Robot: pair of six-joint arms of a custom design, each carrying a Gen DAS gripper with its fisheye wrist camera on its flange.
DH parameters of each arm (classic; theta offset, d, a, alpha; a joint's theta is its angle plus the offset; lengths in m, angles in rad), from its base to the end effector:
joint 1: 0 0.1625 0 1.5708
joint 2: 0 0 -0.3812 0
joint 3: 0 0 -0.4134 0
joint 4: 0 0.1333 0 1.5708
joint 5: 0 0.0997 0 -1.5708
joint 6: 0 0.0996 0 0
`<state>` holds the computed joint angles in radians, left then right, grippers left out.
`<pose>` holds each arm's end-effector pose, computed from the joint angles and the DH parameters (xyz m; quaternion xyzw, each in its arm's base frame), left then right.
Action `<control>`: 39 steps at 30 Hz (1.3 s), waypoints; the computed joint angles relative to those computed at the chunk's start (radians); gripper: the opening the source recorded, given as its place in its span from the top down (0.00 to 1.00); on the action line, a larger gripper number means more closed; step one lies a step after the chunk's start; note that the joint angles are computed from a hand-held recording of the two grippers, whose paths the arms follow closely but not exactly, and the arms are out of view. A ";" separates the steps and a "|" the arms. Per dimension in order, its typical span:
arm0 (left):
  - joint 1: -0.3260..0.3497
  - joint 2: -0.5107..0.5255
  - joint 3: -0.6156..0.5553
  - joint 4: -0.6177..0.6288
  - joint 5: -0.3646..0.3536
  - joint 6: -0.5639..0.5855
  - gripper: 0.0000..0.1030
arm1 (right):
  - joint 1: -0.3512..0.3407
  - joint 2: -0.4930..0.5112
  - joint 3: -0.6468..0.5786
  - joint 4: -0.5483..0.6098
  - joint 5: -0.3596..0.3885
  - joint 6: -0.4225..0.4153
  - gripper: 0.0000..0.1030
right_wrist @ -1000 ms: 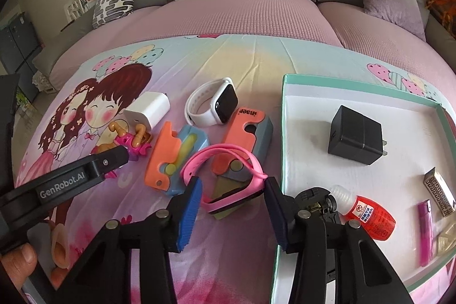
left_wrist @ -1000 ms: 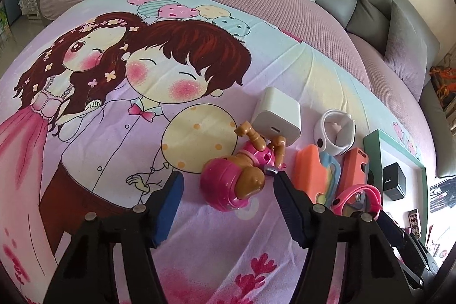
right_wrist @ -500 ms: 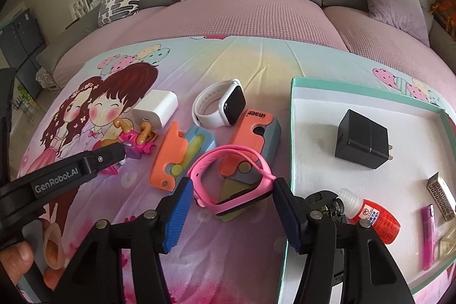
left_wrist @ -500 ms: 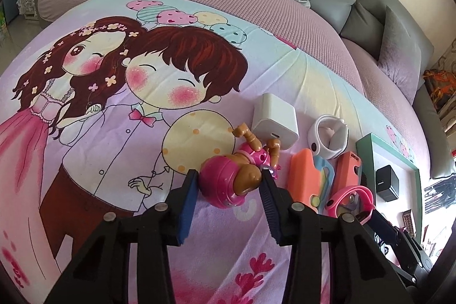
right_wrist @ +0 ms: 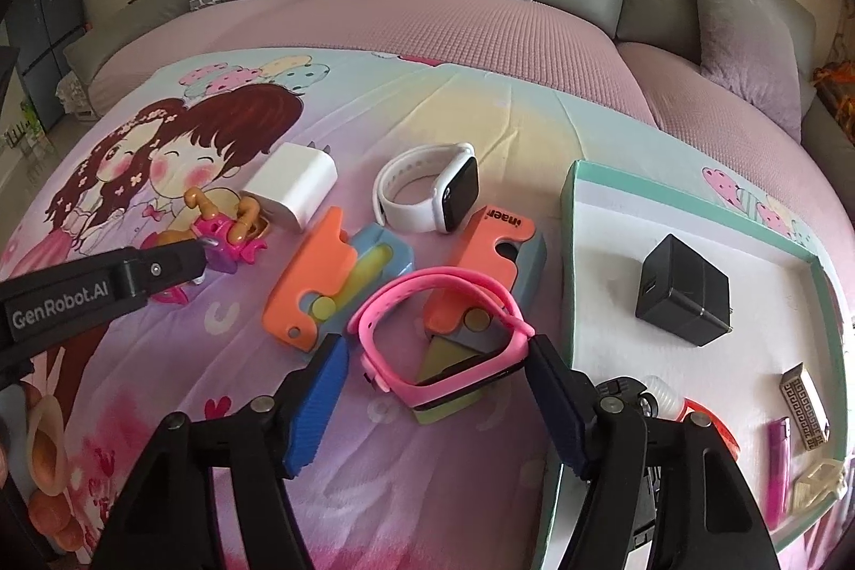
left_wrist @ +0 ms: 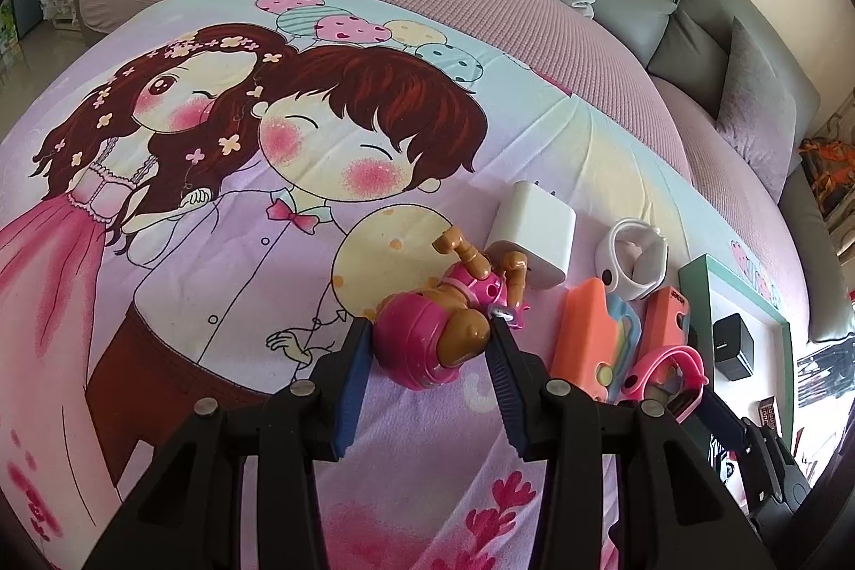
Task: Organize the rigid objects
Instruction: 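Close the left tool on the pink doll toy while the right tool lifts the watch band, then carry the pink doll toy and pink watch band toward the tray with both tools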
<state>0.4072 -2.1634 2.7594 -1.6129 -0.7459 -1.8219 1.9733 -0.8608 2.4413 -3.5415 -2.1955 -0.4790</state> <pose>-0.0821 -0.2602 0.1367 -0.1811 0.8694 -0.3649 0.2798 0.2130 -0.3086 0.0014 0.3444 -0.8698 0.1728 0.3083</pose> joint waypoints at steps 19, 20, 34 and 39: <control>0.002 0.035 -0.007 -0.016 0.013 0.006 0.61 | -0.031 -0.086 0.033 0.034 0.073 0.062 0.36; -0.005 0.031 -0.009 -0.005 0.015 0.001 0.61 | -0.032 -0.095 0.036 0.035 0.081 0.068 0.36; -0.116 -0.011 -0.043 0.165 0.047 -0.097 0.61 | -0.031 -0.156 0.053 0.032 0.109 0.071 0.36; -0.146 -0.001 -0.057 0.205 0.053 -0.128 0.61 | -0.034 -0.169 0.057 0.036 0.115 0.070 0.36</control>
